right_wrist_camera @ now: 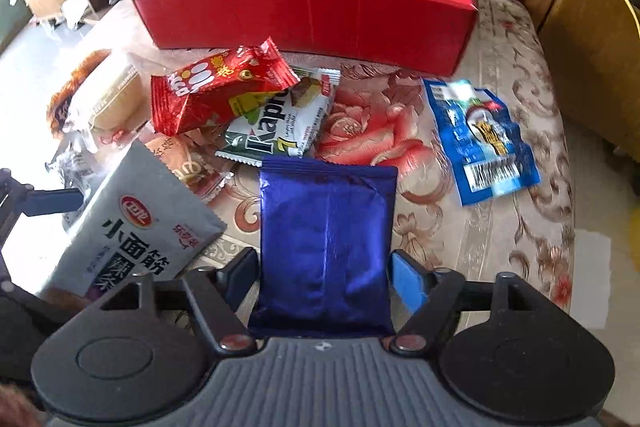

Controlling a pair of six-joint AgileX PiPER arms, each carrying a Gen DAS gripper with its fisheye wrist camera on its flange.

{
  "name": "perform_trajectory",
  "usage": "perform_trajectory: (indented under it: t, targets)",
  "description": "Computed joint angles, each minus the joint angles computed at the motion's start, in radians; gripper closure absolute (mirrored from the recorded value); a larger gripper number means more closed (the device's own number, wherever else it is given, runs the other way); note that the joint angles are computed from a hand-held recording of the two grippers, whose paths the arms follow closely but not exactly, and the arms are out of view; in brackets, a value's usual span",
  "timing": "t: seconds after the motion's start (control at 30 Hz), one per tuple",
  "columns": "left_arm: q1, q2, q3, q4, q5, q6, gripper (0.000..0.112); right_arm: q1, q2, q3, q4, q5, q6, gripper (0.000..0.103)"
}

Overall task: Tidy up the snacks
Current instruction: 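Lift both held packets and carry them over the red box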

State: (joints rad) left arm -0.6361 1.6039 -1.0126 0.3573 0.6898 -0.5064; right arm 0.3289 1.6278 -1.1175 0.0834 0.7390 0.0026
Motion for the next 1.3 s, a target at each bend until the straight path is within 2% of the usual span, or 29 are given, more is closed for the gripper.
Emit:
perform_trajectory:
  t: [0.07, 0.17, 0.27, 0.37, 0.53, 0.63, 0.8, 1.0, 1.1, 1.17, 1.23, 1.3]
  targets:
    - [-0.012, 0.002, -0.006, 0.045, 0.01, -0.027, 0.009, 0.002, 0.001, 0.0, -0.004, -0.001, 0.003, 0.035]
    - [-0.069, -0.012, 0.01, 0.214, 0.048, -0.162, 0.009, -0.003, -0.001, 0.001, 0.009, 0.0, -0.01, 0.035]
    - [-0.076, -0.039, 0.028, 0.23, 0.035, -0.174, 0.009, -0.012, 0.004, -0.005, 0.024, 0.006, -0.02, 0.034]
    - [-0.082, -0.001, 0.004, 0.244, 0.066, -0.154, 0.009, -0.01, 0.004, -0.004, 0.027, 0.006, -0.025, 0.033]
    - [-0.01, 0.015, -0.019, 0.114, 0.048, -0.025, 0.009, -0.003, -0.009, 0.017, 0.016, -0.01, -0.025, 0.033]
    - [0.055, 0.01, -0.033, -0.017, 0.05, 0.066, 0.009, 0.011, -0.018, 0.026, -0.023, -0.018, -0.001, 0.04]
    - [0.062, 0.009, -0.039, -0.044, 0.058, 0.126, 0.01, 0.009, -0.027, 0.03, -0.033, -0.021, 0.01, 0.047]
    - [0.067, -0.023, -0.018, -0.018, 0.053, 0.079, 0.023, 0.034, -0.048, 0.041, -0.075, -0.034, 0.057, 0.05]
    - [0.084, -0.044, -0.004, -0.027, 0.034, 0.063, 0.034, 0.048, -0.069, 0.051, -0.101, -0.044, 0.093, 0.05]
    - [0.112, -0.061, 0.004, -0.087, 0.013, 0.095, 0.046, 0.056, -0.083, 0.058, -0.117, -0.048, 0.118, 0.05]
    - [0.135, -0.067, 0.013, -0.149, 0.001, 0.128, 0.047, 0.059, -0.098, 0.067, -0.12, -0.047, 0.135, 0.05]
    - [0.122, -0.07, 0.023, -0.119, -0.005, 0.099, 0.047, 0.064, -0.107, 0.074, -0.122, -0.048, 0.146, 0.05]
